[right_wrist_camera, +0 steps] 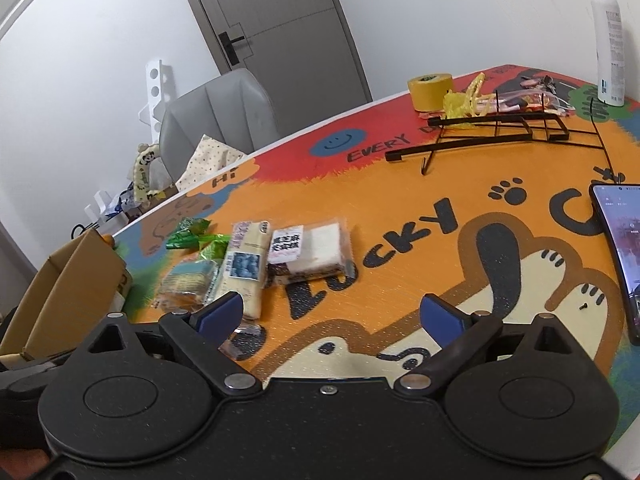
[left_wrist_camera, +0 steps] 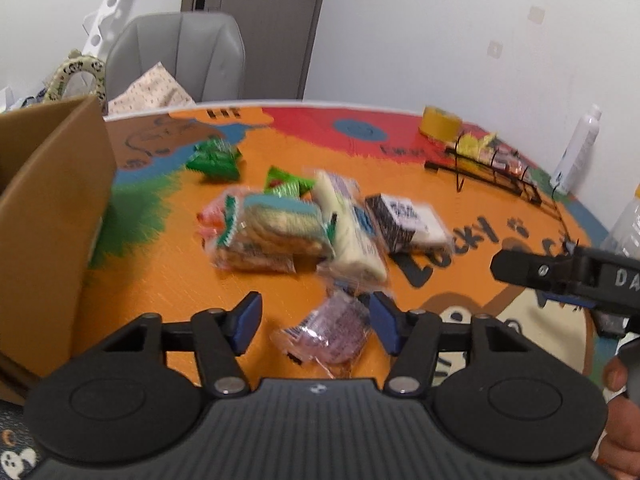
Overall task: Organize snacks
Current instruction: 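Grasp the pink wrapped candy with the left gripper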
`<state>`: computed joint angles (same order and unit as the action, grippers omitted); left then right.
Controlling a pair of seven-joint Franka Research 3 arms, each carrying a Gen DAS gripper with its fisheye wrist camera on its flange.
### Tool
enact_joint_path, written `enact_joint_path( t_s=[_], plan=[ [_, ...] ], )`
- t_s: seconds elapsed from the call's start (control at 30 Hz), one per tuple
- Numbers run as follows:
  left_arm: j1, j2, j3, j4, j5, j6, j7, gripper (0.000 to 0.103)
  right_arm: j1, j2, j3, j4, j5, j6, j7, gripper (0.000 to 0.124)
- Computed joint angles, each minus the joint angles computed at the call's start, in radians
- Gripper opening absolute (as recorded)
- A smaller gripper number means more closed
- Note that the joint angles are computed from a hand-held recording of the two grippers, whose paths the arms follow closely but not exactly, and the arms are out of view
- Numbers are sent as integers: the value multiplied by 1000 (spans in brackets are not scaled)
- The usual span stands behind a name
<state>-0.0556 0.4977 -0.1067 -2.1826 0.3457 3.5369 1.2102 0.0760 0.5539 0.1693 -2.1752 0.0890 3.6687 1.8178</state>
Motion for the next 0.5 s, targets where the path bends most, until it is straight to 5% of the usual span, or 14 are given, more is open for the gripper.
enact_joint_path(
  t_s=[0.27, 0.5],
  plan=[
    [15, 24, -22, 20, 37, -15, -1, 58, -53, 31, 31, 30, -56, -22, 31, 97],
    [109, 14, -105, 27, 113, -86, -49, 37, -85, 59, 56, 76, -103, -46, 38, 97]
  ],
)
